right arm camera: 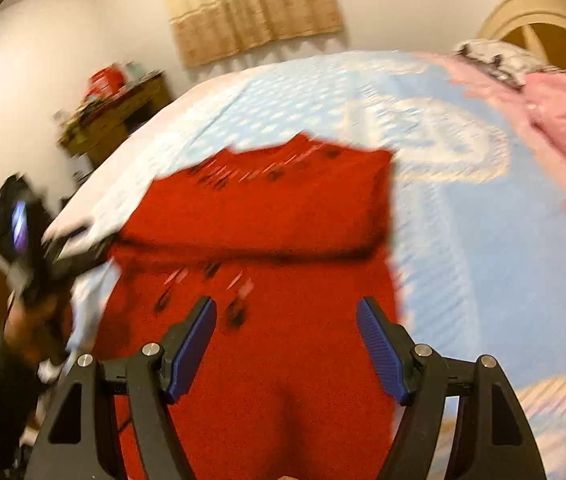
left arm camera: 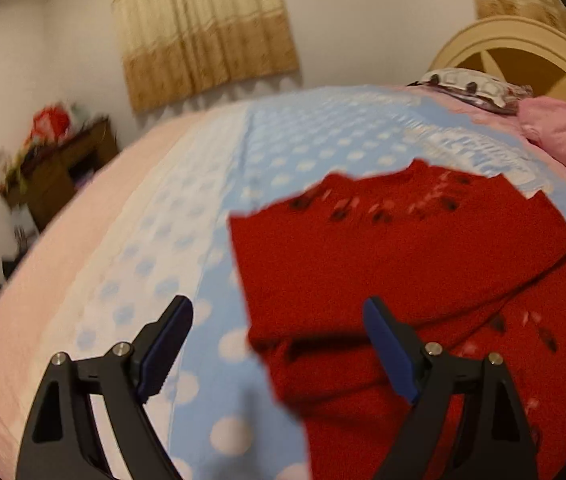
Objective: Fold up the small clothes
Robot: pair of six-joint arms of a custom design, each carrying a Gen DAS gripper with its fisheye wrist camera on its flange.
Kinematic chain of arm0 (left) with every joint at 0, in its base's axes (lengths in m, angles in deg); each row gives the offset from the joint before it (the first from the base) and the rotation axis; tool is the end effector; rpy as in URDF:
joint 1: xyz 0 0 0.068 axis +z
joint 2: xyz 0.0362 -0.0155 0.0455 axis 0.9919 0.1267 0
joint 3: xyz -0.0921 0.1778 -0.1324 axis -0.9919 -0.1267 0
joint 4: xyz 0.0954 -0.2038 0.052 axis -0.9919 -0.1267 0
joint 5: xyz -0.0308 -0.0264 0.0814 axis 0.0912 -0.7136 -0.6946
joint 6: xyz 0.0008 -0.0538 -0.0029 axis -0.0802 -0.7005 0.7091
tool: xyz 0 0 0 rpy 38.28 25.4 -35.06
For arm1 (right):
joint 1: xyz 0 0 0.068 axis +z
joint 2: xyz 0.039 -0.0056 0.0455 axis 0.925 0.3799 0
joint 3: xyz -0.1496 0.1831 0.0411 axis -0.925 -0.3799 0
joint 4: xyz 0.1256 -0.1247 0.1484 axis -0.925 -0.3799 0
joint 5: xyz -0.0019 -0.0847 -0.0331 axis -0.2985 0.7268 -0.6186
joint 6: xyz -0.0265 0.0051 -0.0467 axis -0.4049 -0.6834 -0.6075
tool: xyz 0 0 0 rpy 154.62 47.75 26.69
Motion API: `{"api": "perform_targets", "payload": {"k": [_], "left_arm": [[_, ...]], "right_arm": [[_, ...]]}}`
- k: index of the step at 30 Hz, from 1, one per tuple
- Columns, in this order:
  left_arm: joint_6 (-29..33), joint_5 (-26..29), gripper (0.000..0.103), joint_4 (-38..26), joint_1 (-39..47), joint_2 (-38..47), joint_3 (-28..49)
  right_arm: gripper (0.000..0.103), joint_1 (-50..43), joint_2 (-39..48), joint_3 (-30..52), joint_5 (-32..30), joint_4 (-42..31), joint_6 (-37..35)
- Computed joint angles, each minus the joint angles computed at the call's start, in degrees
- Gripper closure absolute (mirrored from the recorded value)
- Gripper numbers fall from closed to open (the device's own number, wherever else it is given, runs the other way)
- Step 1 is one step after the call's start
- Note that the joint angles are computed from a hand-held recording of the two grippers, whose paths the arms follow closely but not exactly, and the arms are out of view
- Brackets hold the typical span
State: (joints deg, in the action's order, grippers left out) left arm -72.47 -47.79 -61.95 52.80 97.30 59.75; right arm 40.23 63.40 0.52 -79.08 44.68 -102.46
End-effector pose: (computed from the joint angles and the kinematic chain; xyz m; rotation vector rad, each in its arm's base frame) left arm 0.1625 -0.0682 0.1455 -0.2555 2.2594 0.3053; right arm 0.1850 -0.0704 0.1614 -0.4680 2.3873 0.4742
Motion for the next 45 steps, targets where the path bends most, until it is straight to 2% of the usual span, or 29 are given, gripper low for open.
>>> {"api": "perform_targets", "payload": {"k": [5, 6, 8, 9, 10, 12, 14, 21, 23, 24, 27, 29, 32, 35, 37, 39, 42, 45], "left_arm": [[-1.3, 3.7, 0.014, 6.2, 3.1, 1.6, -4.1], [-1.2, 3.7, 0.014, 7.9, 3.9, 3.7, -4.0], [-1.0, 5.0, 0.014, 10.0, 7.0, 6.6, -4.1], [-0.8, 6.6, 0.013, 11.7, 9.0, 7.9, -4.2], [-0.7, 7.5, 0.013, 12.3, 10.3, 7.1, -5.4], [-0.5, 10.0, 0.013, 14.4, 12.2, 6.4, -7.3], [-0.4, 10.5, 0.012, 15.9, 12.5, 6.6, -8.6], [0.1, 11.7, 0.009, 17.5, 13.3, 7.0, -9.2], [0.4, 11.6, 0.008, 17.9, 13.4, 7.8, -9.1], [0.2, 11.1, 0.008, 17.7, 13.1, 8.3, -8.8], [0.1, 11.0, 0.007, 17.6, 12.8, 8.6, -8.7], [0.1, 11.4, 0.007, 17.2, 13.1, 7.8, -8.9], [-0.6, 10.6, 0.007, 15.5, 11.9, 5.5, -9.5], [-1.6, 8.2, 0.007, 12.0, 9.5, 2.1, -9.8], [-2.5, 6.8, 0.007, 8.1, 7.7, -1.8, -9.6], [-3.6, 5.1, 0.007, 3.6, 5.6, -6.6, -9.1], [-4.8, 1.9, 0.007, -3.0, 2.8, -13.2, -7.2], [-3.2, 1.7, 0.004, -3.3, 3.9, -14.1, -5.2]], "right_arm": [[0.03, 10.0, 11.7, 7.4, 8.2, 11.8, 14.5], [0.034, 12.9, 16.0, 9.4, 11.3, 14.1, 16.9], [0.048, 15.6, 22.1, 12.8, 15.0, 15.6, 18.9], [0.065, 16.3, 24.5, 13.7, 16.8, 17.0, 20.0], [0.077, 17.2, 26.8, 14.7, 18.7, 18.6, 21.6], [0.093, 17.4, 28.6, 14.8, 18.9, 21.2, 21.9], [0.096, 17.2, 27.9, 14.1, 18.6, 22.1, 21.6], [0.097, 15.4, 21.8, 11.8, 17.8, 25.0, 21.7], [0.097, 15.4, 21.4, 11.4, 19.9, 27.4, 22.8], [0.097, 15.3, 22.6, 11.9, 21.1, 28.1, 23.0], [0.097, 15.4, 29.5, 16.6, 21.0, 24.1, 21.3], [0.096, 15.2, 30.5, 15.9, 21.1, 25.6, 20.6], [0.093, 13.4, 30.2, 16.6, 17.9, 24.2, 21.1], [0.078, 13.9, 27.0, 14.8, 18.3, 25.1, 21.8], [0.055, 15.0, 23.9, 13.0, 18.5, 26.1, 21.8], [0.051, 16.5, 20.8, 11.1, 18.4, 26.8, 21.8], [0.051, 19.4, 17.8, 9.4, 17.8, 26.4, 21.6], [0.051, 22.8, 18.1, 9.3, 17.6, 25.6, 20.8]]}}
